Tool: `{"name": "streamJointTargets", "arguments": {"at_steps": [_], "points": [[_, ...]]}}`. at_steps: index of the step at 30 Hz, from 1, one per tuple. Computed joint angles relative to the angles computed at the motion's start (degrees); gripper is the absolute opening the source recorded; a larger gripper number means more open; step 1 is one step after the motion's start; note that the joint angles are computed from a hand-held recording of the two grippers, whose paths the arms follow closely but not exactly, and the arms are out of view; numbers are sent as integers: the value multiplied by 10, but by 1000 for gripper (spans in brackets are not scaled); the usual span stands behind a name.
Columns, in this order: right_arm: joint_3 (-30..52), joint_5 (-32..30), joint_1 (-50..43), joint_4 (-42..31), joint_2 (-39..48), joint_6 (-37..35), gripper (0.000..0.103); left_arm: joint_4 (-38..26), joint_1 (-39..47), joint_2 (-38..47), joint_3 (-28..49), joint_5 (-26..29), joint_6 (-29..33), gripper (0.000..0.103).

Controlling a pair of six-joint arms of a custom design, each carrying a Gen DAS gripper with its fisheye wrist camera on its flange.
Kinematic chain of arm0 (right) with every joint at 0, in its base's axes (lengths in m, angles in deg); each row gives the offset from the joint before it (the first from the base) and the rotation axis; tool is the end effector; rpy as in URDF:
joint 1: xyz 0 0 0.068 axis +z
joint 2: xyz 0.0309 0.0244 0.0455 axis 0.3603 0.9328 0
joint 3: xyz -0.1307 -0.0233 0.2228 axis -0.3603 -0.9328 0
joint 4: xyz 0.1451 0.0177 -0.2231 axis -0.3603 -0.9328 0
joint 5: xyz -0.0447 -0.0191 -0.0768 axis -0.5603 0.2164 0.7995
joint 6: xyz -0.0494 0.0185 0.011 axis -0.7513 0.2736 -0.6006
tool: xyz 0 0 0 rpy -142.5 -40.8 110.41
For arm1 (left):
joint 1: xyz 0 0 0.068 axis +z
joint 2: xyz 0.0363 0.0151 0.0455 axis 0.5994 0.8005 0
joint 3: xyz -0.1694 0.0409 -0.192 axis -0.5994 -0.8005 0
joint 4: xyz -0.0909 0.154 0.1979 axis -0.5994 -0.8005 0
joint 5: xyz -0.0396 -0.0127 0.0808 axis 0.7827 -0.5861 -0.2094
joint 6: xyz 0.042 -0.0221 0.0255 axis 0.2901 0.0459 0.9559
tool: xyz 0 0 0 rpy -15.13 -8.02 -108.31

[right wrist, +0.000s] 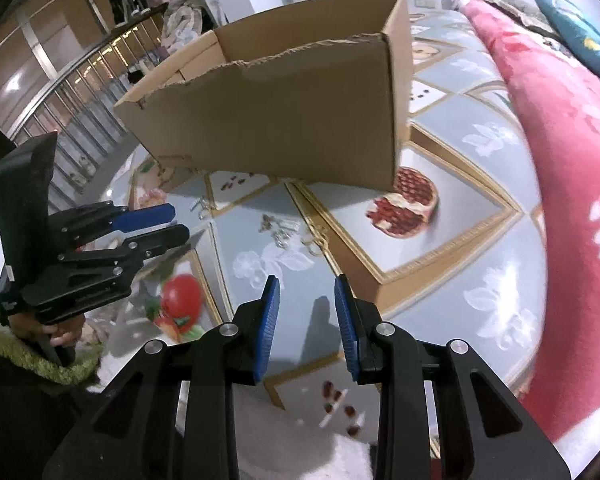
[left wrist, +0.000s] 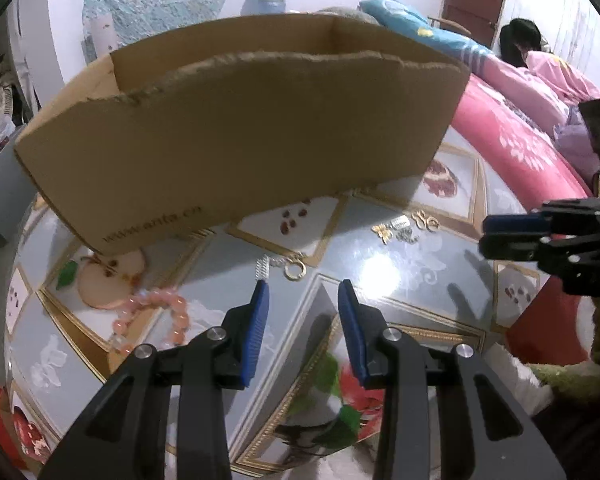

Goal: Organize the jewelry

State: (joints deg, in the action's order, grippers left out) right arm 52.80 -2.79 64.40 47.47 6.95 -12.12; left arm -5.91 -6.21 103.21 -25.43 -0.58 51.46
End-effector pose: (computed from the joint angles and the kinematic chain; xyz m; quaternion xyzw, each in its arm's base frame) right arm 0.1848 0.1756 0.2020 -0.1757 0.9223 0.1996 0.2805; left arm 0.1420 -0.1220 0.2279 0.1393 0.9423 -0.0647 0.2975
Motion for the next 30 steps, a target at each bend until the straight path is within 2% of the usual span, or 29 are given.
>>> {"name": "streamJointTargets", "arguments": {"at_steps": [6,19,24,27,30], "points": [[-16,-1,-9,-12,-16,12,29,0,4,6,-4,5,-13,35],[-17,-37,-5,46,19,41,29,59,27,42,-1,23,5,35],[-18,-45,-12,53,27,51,29,102,22,66,1,57,19,35],[-23,-58,-24,59,24,58,29,125,18,67,-5,102,15,35],[-23,-63,-31,60,24,59,29,130,2,68,-6,115,10,35]]}}
